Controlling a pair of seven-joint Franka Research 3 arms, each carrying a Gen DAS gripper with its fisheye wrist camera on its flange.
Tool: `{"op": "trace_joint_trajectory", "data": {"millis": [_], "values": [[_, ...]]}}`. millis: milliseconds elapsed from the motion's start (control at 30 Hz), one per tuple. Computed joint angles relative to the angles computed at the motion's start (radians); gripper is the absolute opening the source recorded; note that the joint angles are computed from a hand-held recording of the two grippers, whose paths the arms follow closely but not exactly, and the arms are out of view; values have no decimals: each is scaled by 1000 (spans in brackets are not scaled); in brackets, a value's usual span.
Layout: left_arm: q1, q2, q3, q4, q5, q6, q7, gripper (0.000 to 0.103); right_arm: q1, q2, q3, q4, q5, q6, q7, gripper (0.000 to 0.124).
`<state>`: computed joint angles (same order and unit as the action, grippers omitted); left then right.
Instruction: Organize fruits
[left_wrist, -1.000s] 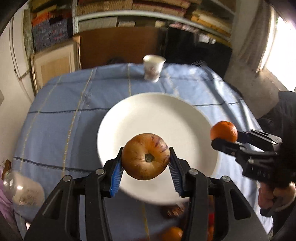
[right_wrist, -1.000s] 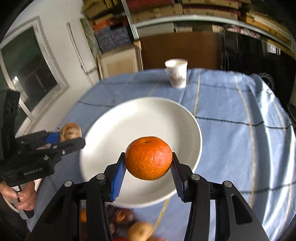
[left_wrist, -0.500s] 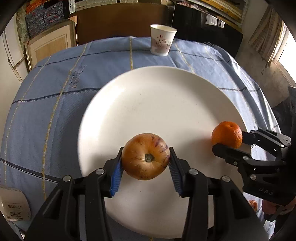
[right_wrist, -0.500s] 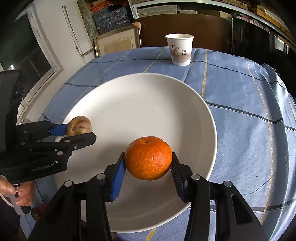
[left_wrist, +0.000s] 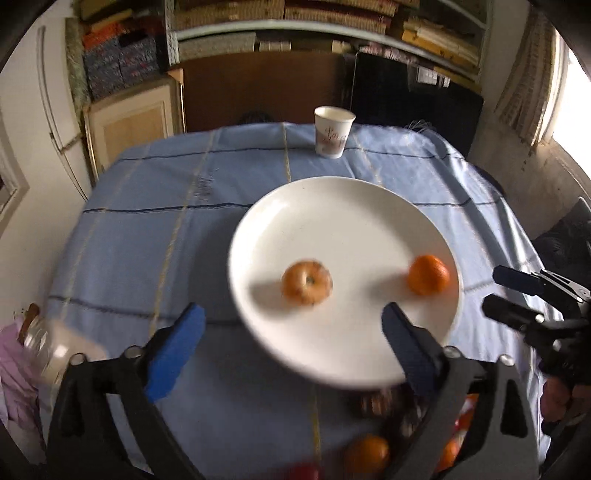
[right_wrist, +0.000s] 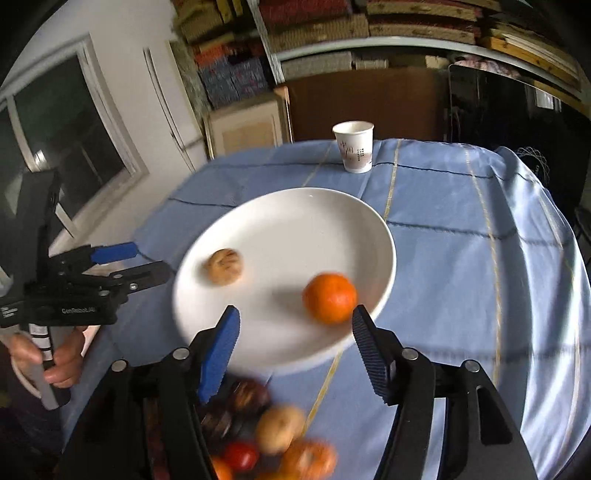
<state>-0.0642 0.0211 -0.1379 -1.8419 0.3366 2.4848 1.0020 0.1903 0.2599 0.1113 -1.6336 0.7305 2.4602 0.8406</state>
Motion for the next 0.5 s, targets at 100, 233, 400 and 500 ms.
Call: {"op": "trace_joint_trajectory", "data": {"millis": [100,233,400,500], "values": [[-2,-144,-4,-178,11,79,-42,96,-19,-120,0,-174,83,35,-82,64],[4,-319,-17,-403,17,173,-103,96,6,-221,-28,-343,106,96,-123,64],[-6,-459,-27,-573,14,187,-148,96,25,-247,-53,-421,116,75,-111,62],[-17,-531,-33,-651,1,192,-166,96,32,-258,-58,-446,120,68,-112,58]]}}
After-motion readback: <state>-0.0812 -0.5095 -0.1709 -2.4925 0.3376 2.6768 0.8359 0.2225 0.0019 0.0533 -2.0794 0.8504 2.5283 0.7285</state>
